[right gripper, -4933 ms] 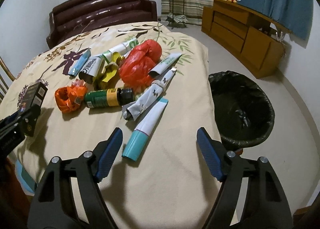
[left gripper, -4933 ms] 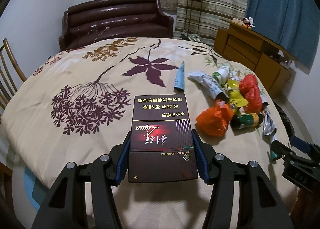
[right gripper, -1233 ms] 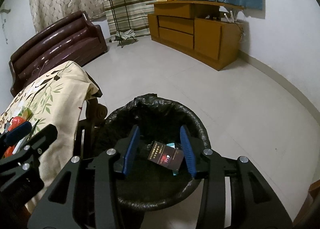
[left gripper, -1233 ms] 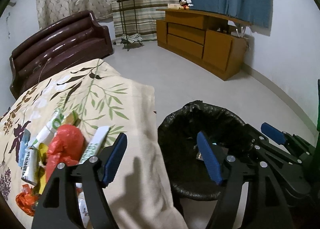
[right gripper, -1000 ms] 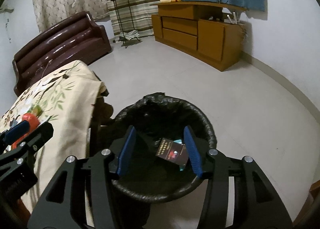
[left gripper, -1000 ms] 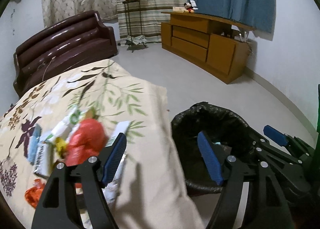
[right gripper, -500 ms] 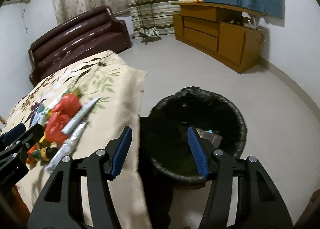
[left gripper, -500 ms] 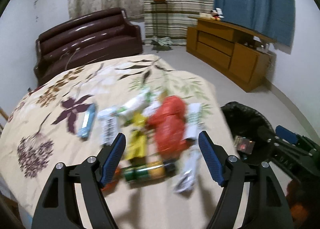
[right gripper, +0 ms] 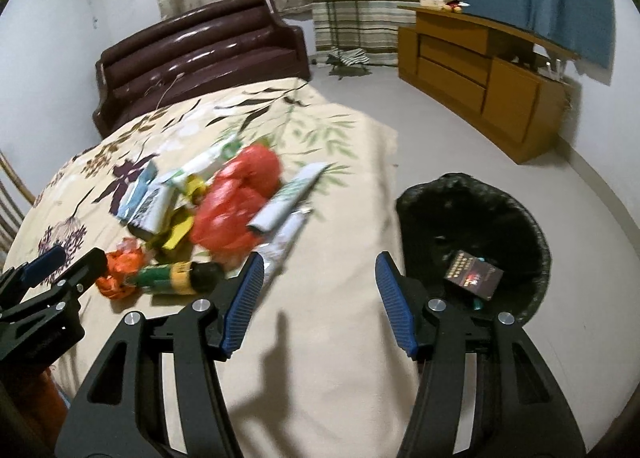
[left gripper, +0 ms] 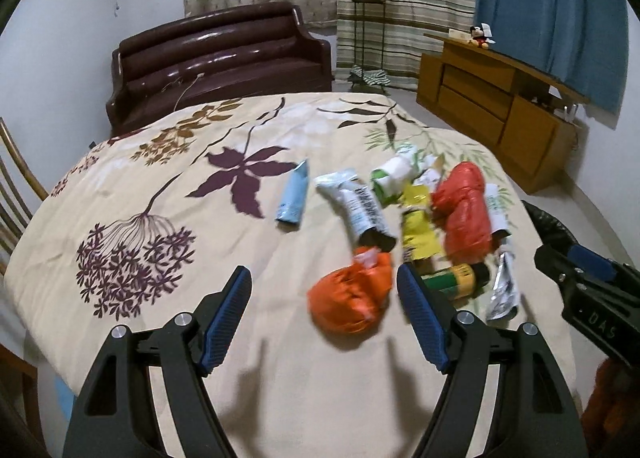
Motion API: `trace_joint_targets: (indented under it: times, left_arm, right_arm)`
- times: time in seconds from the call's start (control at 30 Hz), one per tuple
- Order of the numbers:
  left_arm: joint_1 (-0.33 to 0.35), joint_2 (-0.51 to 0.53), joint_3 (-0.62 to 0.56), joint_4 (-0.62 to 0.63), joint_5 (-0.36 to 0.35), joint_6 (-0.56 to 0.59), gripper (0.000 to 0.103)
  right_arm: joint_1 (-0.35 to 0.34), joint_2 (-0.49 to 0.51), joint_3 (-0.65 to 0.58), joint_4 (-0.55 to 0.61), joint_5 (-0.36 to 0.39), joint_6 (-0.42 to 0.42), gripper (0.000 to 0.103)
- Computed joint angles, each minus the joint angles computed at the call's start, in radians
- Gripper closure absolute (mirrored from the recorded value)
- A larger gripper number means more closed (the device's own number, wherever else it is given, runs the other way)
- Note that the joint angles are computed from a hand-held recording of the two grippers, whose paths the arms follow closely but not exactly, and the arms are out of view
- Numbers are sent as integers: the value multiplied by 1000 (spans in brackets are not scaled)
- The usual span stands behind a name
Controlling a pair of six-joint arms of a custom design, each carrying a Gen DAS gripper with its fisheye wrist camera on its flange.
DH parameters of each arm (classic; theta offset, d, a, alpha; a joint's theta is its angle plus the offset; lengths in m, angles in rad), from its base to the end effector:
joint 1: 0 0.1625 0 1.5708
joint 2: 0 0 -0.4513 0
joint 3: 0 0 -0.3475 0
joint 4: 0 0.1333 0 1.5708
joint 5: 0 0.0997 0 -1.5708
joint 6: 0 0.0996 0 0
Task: Collect trash
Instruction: 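Grasp the orange bag with the left gripper while the right gripper grasps the white wrapper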
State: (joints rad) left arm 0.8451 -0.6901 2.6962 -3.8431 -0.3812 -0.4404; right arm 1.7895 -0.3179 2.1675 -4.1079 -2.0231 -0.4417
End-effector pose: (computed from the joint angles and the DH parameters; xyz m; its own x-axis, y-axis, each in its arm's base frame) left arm -0.0352 -0.3798 0.1252 -0.6713 -0.2495 -0.6979 0.3915 0.6802 -0.6197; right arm 0.1889 -0.4364 -0.0365 -0.7765 -0.2542 0.5766 -0.5526 0.7143 -0.4293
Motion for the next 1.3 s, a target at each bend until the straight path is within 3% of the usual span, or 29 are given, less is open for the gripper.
trace_joint_targets:
  times: [0.57, 0.93, 1.13, 1.3]
  left_arm:
    - [71, 10, -2, -141, -91, 153, 27]
    - [96, 8, -32, -156, -151, 232, 26]
    - [107, -11, -36, -123, -190, 223, 26]
    - [81, -5, -9, -168, -185, 210, 26]
  right_arm:
    - [55, 62, -103, 140, -122, 16, 47]
    - [57, 66, -95, 133, -114, 6, 81]
    - [58, 64, -89, 134, -105, 11, 82]
    - [57, 63, -86, 133, -102, 15, 82]
